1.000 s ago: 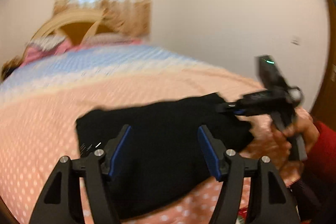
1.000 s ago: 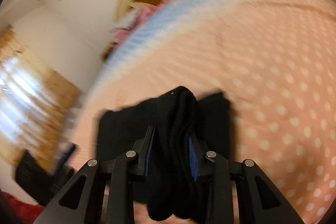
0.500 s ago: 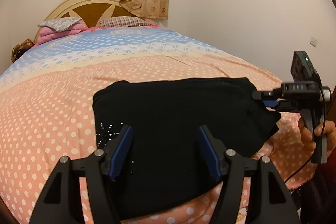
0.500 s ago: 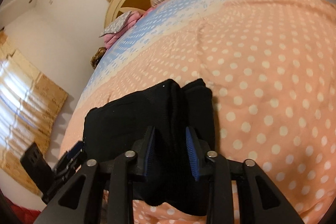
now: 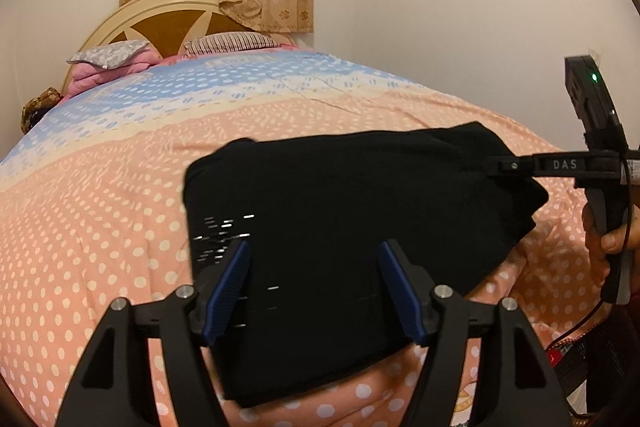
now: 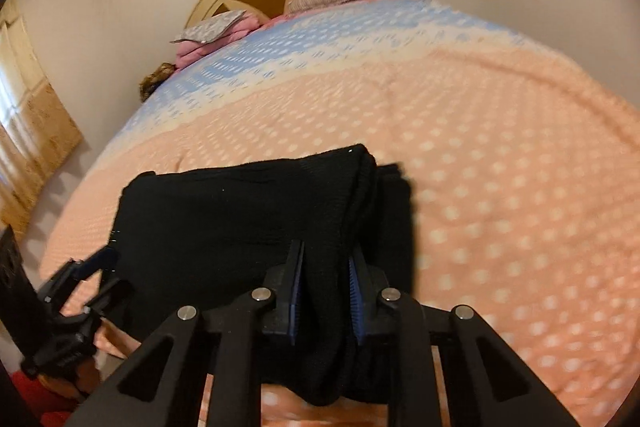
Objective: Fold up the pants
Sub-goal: 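Lower the folded pants onto the bed and open both grippers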
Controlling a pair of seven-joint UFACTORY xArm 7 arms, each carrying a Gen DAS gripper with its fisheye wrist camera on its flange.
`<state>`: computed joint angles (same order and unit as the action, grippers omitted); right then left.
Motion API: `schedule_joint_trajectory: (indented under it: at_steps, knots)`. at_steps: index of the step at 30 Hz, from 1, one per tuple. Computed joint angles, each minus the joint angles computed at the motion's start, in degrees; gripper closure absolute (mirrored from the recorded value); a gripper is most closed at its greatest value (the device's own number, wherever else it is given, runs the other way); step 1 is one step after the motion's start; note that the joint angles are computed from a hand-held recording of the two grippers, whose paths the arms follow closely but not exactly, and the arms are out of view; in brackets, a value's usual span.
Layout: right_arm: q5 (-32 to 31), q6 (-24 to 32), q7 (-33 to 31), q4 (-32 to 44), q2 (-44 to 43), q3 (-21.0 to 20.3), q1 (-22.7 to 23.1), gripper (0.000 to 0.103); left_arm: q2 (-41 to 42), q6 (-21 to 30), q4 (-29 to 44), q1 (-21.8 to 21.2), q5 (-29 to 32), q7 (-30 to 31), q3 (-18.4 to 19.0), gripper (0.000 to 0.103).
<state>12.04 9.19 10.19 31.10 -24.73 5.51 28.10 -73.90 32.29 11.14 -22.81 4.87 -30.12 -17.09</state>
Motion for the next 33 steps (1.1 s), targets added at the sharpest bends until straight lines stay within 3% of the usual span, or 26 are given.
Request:
schedule_joint_trajectory:
  at_steps: [2,6,8,13,17,21,24,26,28,30,33]
  knots:
    - [0.4,0.0,-0.6,-0.8,-0.3,-1.0,0.3,0.082,0.7,-0.2,-0.3,-0.1,-0.3,0.0,0.4,0.03]
    - [9.4,-8.7,-8.7,-3.4,2.2,-10.7,11.5,0.07,1.9,0.9,0.0,0.1,0.2,0.0,-0.2,0.03]
    - [9.6,-7.9,-8.3,-3.5,1.0,-12.4,12.9,0.069,1.3,1.4,0.5,0.1,0.4,0.2,0.1,0.03]
    - [6.7,-9.3,-2.1,-8.3,-9.3,-5.1,5.5,0.069,0.5,-0.7,1.8,2.4,0.9,2.2,2.6,0.028]
    - [4.6,-3.1,-4.7,-8.1,-12.5,-8.7,12.6,0.069,4.9,-4.4,3.3,6.9,-0.4,3.3,6.5,0.024]
    - [3.4,-0.4,-3.8,-7.5,-7.8,-4.3,10.1,0.069,12.7,-7.0,4.9,9.4,-2.2,4.6,8.8,0.024]
    - [7.8,-3.7,-4.9,-8.7,-6.5,-7.9,13.7,0.069,20.8,-9.1,7.2,11.5,-2.6,5.7,9.5,0.024]
    - [7.8,-1.3,-5.1,-8.4,-7.5,-8.4,13.7,0.069,26.6,-10.5,9.2,11.7,-4.0,7.1,12.1,0.012]
    - [6.7,2.1,-5.3,-8.0,-8.8,-6.7,11.8,0.069,28.8,-10.2,10.5,11.2,-6.3,8.7,15.1,0.006]
    - [5.8,4.9,-3.9,-7.7,-10.6,-3.8,9.1,0.069,28.8,-8.7,11.6,14.0,-7.1,7.4,14.4,0.007]
    - [6.1,2.7,-2.0,-8.5,-13.1,-2.1,7.8,0.069,24.7,-5.7,11.5,19.4,-5.0,4.8,11.8,0.009]
